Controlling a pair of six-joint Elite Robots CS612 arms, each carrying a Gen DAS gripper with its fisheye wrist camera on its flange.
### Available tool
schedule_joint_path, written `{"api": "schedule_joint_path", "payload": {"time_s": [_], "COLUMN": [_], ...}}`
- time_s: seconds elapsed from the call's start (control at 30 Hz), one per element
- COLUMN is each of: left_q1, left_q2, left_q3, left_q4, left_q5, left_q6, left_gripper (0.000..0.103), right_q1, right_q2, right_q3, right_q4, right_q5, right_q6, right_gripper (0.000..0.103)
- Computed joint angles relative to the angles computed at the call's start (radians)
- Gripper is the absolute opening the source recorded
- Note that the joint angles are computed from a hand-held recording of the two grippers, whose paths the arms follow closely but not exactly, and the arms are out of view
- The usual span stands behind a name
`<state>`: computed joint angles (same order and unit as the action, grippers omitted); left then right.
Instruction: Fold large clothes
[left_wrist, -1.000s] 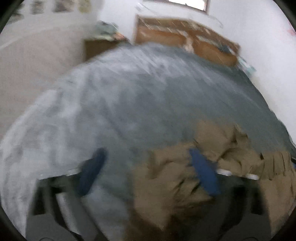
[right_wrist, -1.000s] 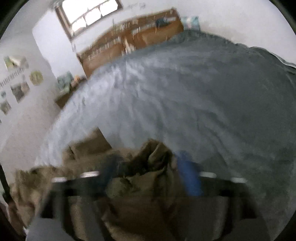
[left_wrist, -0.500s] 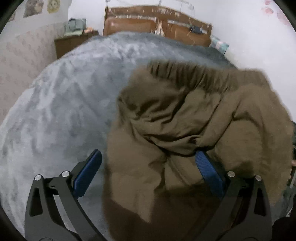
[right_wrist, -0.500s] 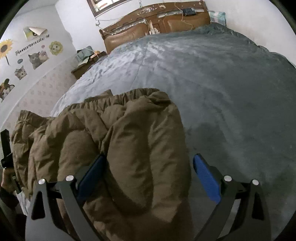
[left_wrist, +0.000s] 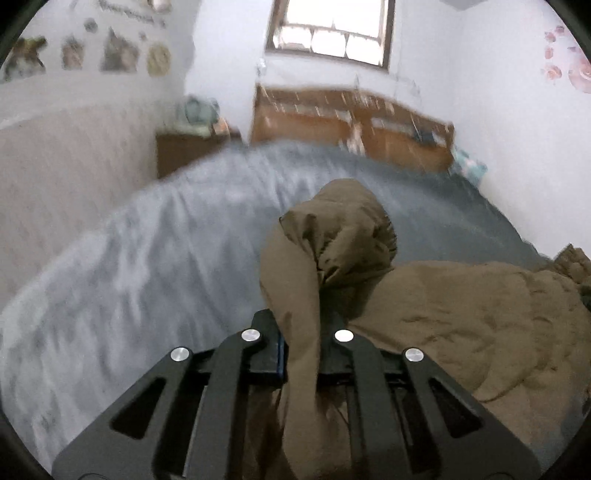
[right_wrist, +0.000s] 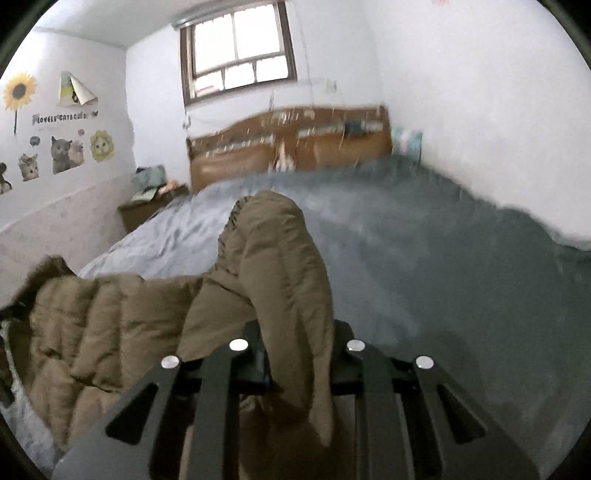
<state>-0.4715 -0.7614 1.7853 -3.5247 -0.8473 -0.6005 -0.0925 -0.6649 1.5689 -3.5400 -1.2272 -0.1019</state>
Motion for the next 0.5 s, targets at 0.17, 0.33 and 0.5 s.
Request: {"api": "schedule_joint_path", "payload": {"time_s": [0.17, 0.33, 0.5], "left_q1": [0.027, 0.060, 0.059], "left_q2": [0.004, 0.085, 0.109], "left_q3": [-0.044, -0.148, -0.172], "left_q4": [0.131, 0.431, 0.496], "left_q5": [-0.010, -0.099, -0.086], "left_q6": [-0.015, -0.076, -0.095], "left_gripper": [0.008, 0.014, 0.020], "right_q1": [0.035, 0.065, 0.074], "right_q2": [0.062, 0.143, 0.163], "right_q3": [-0.110, -0.211, -0.226], "right_q4": [0.081, 0.312, 0.352], "right_q5": [-0.109, -0.216, -0.254], "right_q6": [0.005, -0.095, -0.111], "right_gripper": [0.019, 0.030, 0.037]}}
